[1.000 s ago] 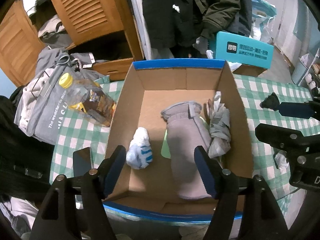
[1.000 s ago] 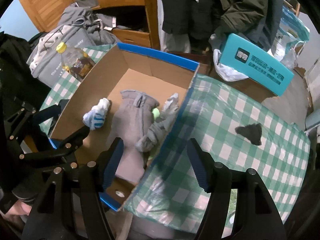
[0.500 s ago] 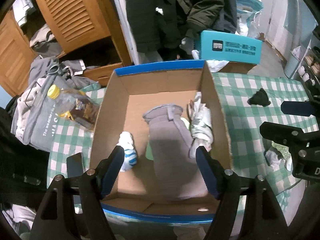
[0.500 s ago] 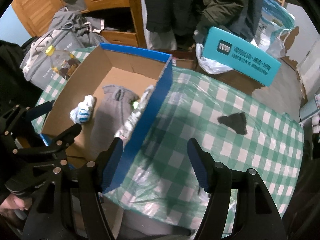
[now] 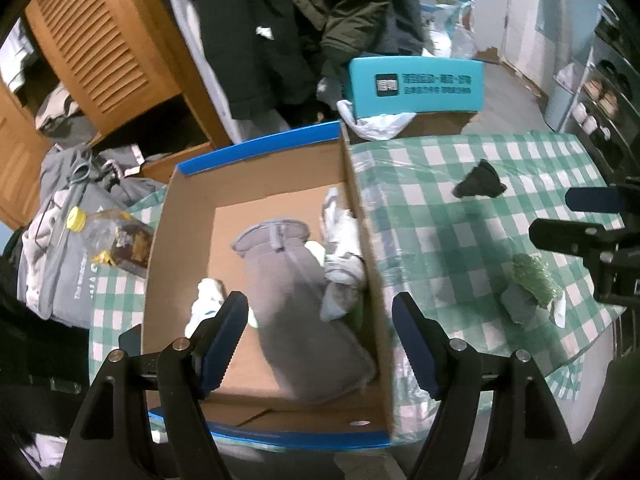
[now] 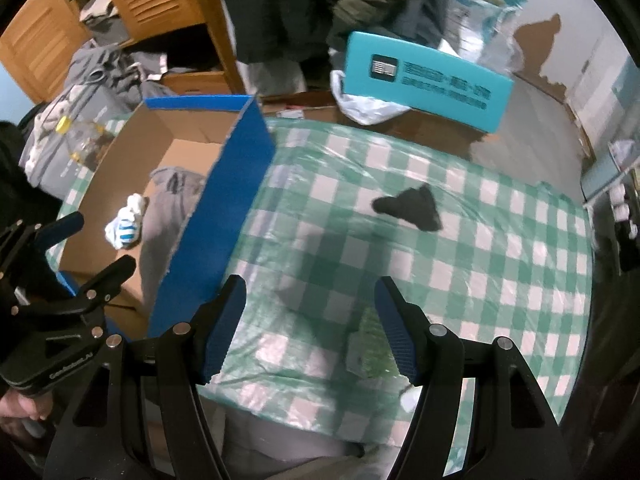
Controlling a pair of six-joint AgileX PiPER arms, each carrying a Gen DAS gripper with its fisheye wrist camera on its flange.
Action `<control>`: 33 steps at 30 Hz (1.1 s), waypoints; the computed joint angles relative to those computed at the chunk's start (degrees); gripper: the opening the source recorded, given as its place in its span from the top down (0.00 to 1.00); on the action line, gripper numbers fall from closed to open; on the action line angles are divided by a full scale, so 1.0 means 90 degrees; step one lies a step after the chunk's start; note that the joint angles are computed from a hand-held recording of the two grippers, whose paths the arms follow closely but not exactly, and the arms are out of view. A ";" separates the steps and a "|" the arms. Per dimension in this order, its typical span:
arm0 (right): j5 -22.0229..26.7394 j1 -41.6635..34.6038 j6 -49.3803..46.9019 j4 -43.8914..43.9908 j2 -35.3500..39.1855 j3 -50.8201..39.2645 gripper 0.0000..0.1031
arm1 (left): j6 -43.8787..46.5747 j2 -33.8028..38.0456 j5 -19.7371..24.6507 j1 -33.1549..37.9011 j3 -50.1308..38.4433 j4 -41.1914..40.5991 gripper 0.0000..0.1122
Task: Organize soft objects
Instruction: 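Withdraw both tools from the box toward the green mesh scrubber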
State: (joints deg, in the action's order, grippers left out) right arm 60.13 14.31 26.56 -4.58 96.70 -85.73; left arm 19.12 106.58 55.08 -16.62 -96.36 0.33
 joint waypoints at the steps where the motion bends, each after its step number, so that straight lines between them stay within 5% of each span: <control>1: -0.0029 -0.0043 0.0007 0.0004 -0.0077 0.0101 0.35 | -0.0002 -0.0009 0.0000 -0.0037 0.0016 0.0006 0.32; 33: -0.0796 -0.1033 -0.1131 0.0819 -0.0944 0.2388 0.35 | -0.0610 0.0418 0.0198 -0.1501 0.0509 0.0475 0.32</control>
